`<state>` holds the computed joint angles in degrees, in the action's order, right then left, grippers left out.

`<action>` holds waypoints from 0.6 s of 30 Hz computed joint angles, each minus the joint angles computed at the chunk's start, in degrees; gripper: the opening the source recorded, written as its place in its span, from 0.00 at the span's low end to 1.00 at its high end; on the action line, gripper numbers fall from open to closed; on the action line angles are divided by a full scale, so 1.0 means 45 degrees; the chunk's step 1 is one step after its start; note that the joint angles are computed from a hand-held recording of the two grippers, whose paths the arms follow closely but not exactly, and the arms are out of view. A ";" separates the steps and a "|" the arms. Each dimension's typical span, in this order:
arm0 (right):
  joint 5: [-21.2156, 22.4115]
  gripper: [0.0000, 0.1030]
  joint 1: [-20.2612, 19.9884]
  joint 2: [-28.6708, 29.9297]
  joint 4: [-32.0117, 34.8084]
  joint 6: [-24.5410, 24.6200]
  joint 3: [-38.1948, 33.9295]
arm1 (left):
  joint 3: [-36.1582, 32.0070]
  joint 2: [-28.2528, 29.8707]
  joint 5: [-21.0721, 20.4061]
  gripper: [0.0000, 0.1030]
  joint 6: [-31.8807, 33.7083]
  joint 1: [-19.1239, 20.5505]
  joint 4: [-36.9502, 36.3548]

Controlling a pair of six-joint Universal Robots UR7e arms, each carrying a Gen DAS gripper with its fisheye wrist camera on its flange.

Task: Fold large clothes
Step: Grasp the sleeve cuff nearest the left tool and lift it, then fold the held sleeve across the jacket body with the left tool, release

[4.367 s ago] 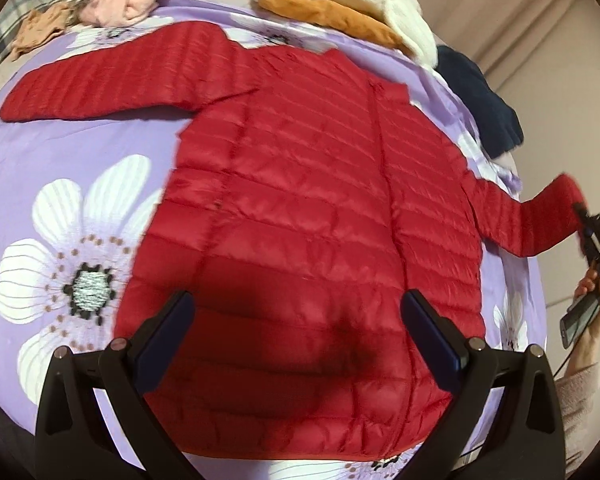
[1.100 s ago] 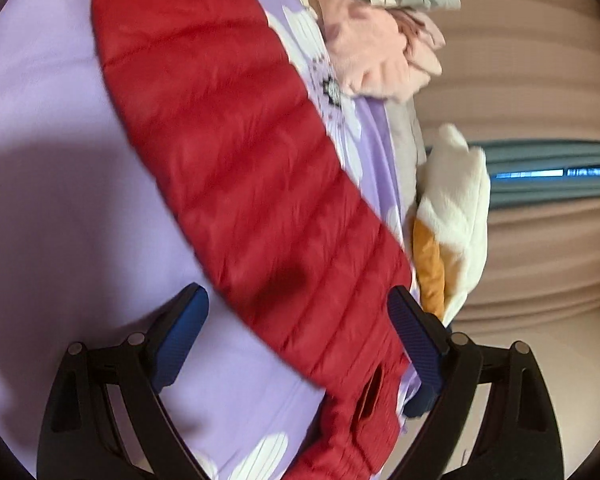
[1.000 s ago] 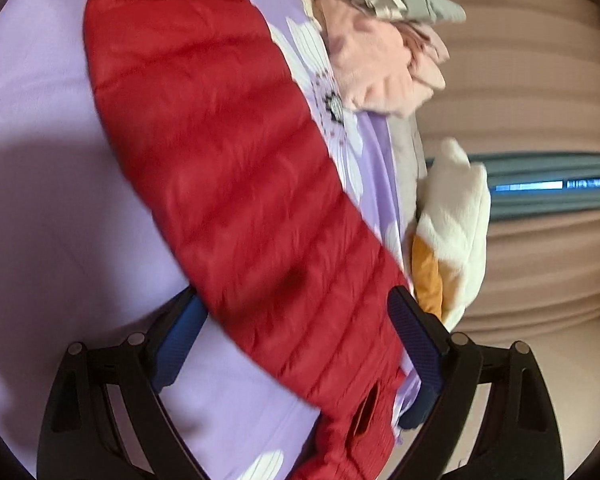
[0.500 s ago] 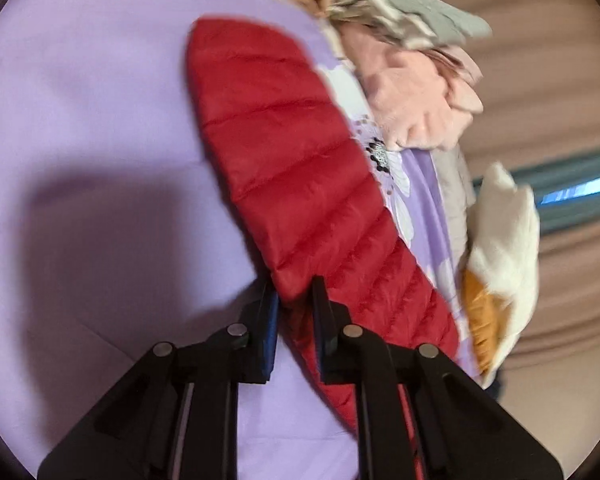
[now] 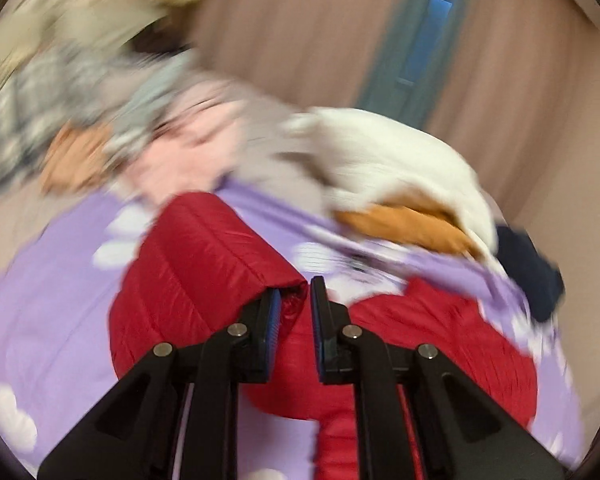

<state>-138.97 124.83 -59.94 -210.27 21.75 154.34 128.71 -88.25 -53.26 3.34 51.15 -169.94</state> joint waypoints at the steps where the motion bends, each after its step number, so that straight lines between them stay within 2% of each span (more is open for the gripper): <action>1: 0.0003 0.45 0.0007 -0.0083 -0.0068 0.0062 0.0082 | 0.0178 0.0152 0.0008 0.12 0.0419 -0.0383 -0.0061; 4: -0.0073 0.45 0.0002 -0.0330 -0.0311 0.0296 0.0351 | 0.0985 0.0879 0.0003 0.12 0.2007 -0.1781 -0.0092; 8: -0.0144 0.45 -0.0168 -0.0745 -0.0703 0.0753 0.0842 | 0.1936 0.1832 -0.0773 0.16 0.3285 -0.2886 0.1062; 10: -0.0191 0.45 -0.0301 -0.0966 -0.0764 0.0995 0.1081 | 0.2493 0.2440 -0.0723 0.16 0.3932 -0.3374 0.1026; 13: -0.0109 0.45 -0.0613 -0.1268 -0.0864 0.1337 0.1404 | 0.2814 0.3172 -0.0782 0.19 0.4149 -0.3710 0.1480; 16: -0.0057 0.45 -0.0810 -0.1274 -0.1427 0.1525 0.1627 | 0.2695 0.3580 -0.0982 0.22 0.4164 -0.3608 0.1944; 18: 0.0100 0.46 -0.1005 -0.1251 -0.1972 0.1374 0.1726 | 0.2568 0.3298 -0.1451 0.39 0.3827 -0.3466 0.2323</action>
<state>-138.52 120.31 -65.57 -219.14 27.94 162.10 140.27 -73.41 -59.79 20.56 35.55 -159.49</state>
